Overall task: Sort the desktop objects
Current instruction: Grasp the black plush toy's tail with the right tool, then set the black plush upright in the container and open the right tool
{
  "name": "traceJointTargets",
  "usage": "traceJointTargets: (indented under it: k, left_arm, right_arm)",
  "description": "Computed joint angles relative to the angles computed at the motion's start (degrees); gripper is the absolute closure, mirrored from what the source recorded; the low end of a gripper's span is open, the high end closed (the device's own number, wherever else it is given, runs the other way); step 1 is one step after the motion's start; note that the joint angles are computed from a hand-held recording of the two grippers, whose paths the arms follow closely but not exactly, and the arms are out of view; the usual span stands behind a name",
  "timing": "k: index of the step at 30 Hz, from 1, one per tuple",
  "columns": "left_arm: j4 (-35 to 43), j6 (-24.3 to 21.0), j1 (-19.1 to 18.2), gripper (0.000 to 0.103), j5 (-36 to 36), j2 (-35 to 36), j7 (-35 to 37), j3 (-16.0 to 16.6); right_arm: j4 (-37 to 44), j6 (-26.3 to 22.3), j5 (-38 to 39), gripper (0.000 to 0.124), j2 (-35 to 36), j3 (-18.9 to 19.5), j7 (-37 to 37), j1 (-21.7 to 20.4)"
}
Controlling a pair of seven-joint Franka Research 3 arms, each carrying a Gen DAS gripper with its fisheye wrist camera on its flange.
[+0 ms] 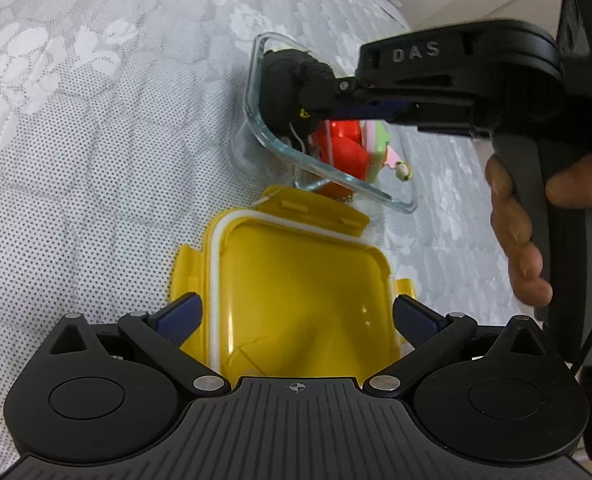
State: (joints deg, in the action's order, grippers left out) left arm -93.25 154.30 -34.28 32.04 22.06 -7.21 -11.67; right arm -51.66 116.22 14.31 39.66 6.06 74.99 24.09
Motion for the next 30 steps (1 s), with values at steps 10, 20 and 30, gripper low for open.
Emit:
traceJointTargets:
  k: [10,20,30]
  left_arm:
    - [1.37,0.51,0.25,0.0,-3.39,1.37,3.89,-0.57]
    - [2.32,0.47,0.04,0.0,-4.34,2.35,4.65,-0.36]
    - [1.41,0.82,0.08,0.0,-4.47,1.62,4.58,-0.18]
  right_arm:
    - [-3.12,-4.56,2.74,0.093,-2.18,0.64,0.45,-1.67]
    - [-11.43,4.56,-0.38,0.122,-6.13,0.49,-5.54,0.33]
    - [-2.06,4.05,3.65,0.122,-2.34,0.98,-1.82,-1.11]
